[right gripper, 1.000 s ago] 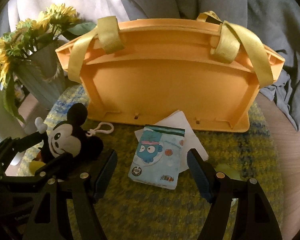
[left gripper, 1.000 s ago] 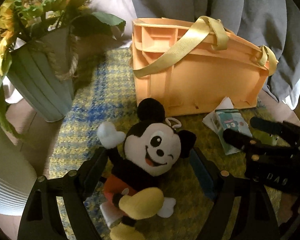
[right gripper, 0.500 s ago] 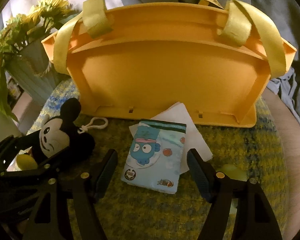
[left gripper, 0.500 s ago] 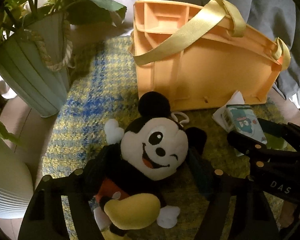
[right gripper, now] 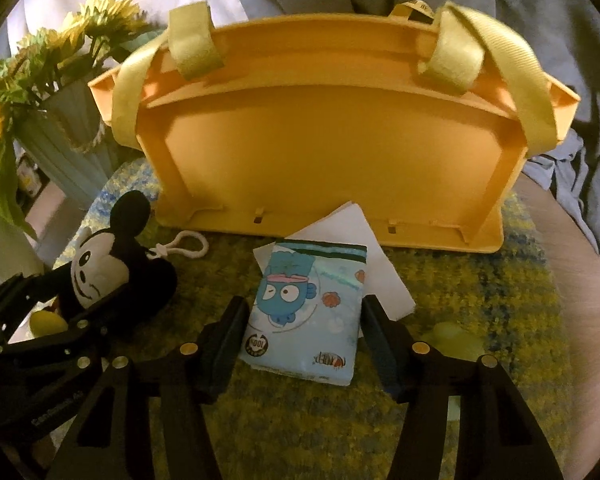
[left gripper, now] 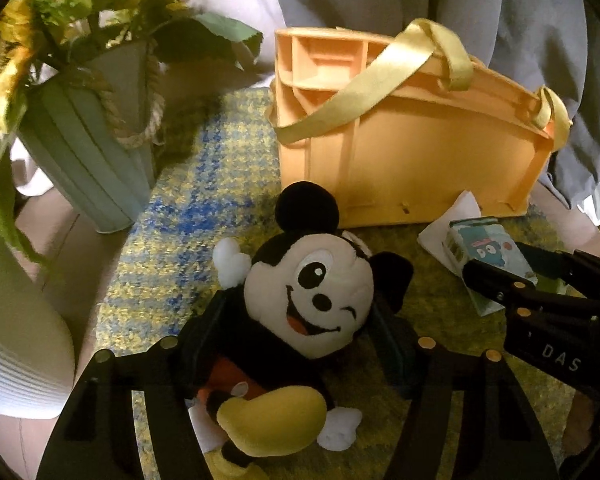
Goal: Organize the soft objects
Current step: 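Lift the Mickey plush and tissue pack up over the orange crate with both tools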
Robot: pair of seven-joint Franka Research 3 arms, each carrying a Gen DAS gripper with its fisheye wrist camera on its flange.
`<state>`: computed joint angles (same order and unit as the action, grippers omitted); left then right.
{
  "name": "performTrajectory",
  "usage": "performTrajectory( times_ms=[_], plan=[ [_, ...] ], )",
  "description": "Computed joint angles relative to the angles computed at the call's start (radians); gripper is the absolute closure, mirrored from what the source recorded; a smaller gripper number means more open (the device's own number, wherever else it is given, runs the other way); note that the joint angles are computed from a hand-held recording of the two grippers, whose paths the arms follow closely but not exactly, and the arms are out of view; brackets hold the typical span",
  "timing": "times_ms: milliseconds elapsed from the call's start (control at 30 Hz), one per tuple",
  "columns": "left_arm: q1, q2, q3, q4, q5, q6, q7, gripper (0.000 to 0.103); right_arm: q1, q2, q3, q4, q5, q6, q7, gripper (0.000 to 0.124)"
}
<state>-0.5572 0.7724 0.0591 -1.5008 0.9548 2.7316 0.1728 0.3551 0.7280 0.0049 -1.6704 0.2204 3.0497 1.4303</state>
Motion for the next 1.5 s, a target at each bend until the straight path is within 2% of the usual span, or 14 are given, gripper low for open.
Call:
performTrajectory(
  times_ms=[367,533,600,633,700,733,767,1000,1200,1333,1500],
  plan=[
    [-0.033,-0.079,0.022,-0.066,0.111,0.001,-0.152,0.037,-0.073,-0.089,0.092,-0.113,0.056,0.088,-0.064,0.068],
    [-0.031,-0.11,0.007,-0.086,0.167,-0.013,-0.196,0.037,-0.091,-0.113,0.118,-0.151,0.078,0.125,-0.085,0.069],
    [-0.034,-0.124,0.005,-0.094,0.199,-0.023,-0.225,0.037,-0.115,-0.13,0.147,-0.176,0.088,0.154,-0.1,0.069],
    [-0.033,-0.131,0.001,-0.096,0.212,-0.027,-0.235,0.037,-0.155,-0.152,0.181,-0.206,0.091,0.168,-0.119,0.069],
    [-0.032,-0.144,-0.007,-0.1,0.241,-0.035,-0.256,0.037,-0.172,-0.171,0.199,-0.23,0.1,0.191,-0.133,0.069],
    [-0.031,-0.15,-0.011,-0.102,0.255,-0.04,-0.266,0.036,-0.142,-0.181,0.169,-0.237,0.109,0.203,-0.108,0.069],
    [-0.03,-0.157,-0.014,-0.106,0.27,-0.044,-0.276,0.037,-0.147,-0.191,0.174,-0.247,0.112,0.214,-0.11,0.069],
    [-0.023,-0.203,-0.04,-0.107,0.383,-0.076,-0.341,0.036,-0.231,-0.249,0.26,-0.313,0.077,0.322,-0.09,0.069],
    [-0.013,-0.24,-0.069,-0.103,0.485,-0.104,-0.389,0.036,-0.27,-0.279,0.289,-0.336,0.0,0.397,-0.019,0.069],
    [-0.01,-0.256,-0.083,-0.094,0.563,-0.122,-0.422,0.036,-0.264,-0.303,0.269,-0.348,-0.046,0.438,0.035,0.069],
    [-0.007,-0.25,-0.099,-0.053,0.603,-0.143,-0.414,0.036,-0.256,-0.321,0.244,-0.357,-0.101,0.473,0.097,0.069]
  ],
)
